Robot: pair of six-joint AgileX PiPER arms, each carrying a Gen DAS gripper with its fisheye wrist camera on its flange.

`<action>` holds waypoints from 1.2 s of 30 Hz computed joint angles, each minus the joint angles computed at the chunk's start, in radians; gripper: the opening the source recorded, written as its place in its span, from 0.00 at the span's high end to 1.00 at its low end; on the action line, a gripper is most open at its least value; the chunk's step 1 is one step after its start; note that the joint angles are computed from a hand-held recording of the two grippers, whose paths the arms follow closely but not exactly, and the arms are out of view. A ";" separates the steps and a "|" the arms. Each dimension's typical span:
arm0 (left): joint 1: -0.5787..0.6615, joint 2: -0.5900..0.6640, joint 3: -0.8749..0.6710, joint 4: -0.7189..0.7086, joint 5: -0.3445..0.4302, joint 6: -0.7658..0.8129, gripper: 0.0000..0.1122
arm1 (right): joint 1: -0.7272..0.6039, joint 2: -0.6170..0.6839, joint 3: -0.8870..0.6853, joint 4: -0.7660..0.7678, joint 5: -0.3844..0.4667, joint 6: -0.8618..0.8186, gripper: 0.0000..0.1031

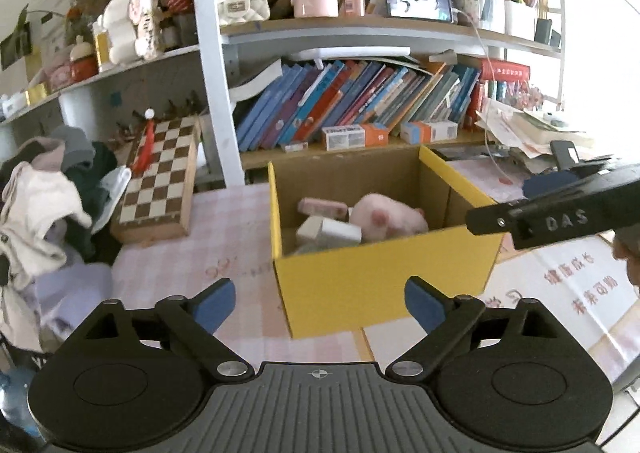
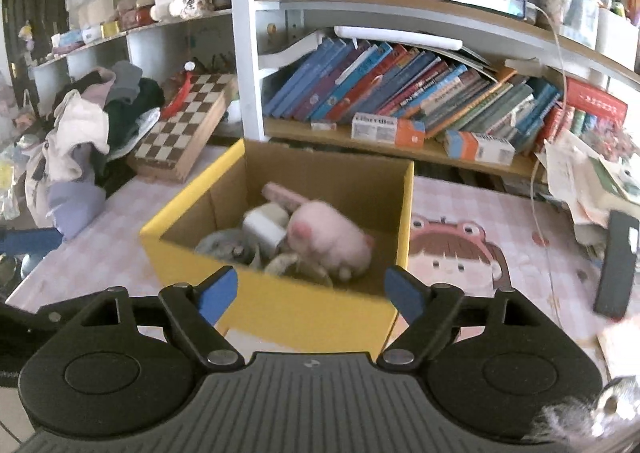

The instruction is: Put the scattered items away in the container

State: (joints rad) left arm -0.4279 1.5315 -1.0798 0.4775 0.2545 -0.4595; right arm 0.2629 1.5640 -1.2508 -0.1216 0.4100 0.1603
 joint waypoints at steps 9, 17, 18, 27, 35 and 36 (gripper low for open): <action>-0.034 -0.120 0.174 0.240 -0.024 -0.296 0.13 | 0.169 -0.161 0.255 -0.563 -0.013 0.608 0.14; -0.072 -0.185 0.271 0.393 -0.003 -0.516 0.13 | 0.285 -0.242 0.398 -0.742 0.048 0.862 0.13; -0.080 -0.192 0.283 0.428 0.005 -0.557 0.13 | 0.296 -0.249 0.409 -0.752 0.058 0.888 0.12; -0.117 -0.228 0.357 0.458 0.079 -0.669 0.12 | 0.407 -0.279 0.484 -0.772 0.155 1.039 0.08; -0.165 -0.222 0.361 0.498 0.132 -0.696 0.10 | 0.456 -0.286 0.501 -0.799 0.214 1.100 0.04; -0.163 -0.223 0.362 0.500 0.132 -0.703 0.10 | 0.452 -0.287 0.501 -0.792 0.213 1.093 0.04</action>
State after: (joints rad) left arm -0.5908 1.3088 -0.7177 0.9774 0.3868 -1.1628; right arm 0.7150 1.2772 -0.7494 -0.9134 0.6230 1.2533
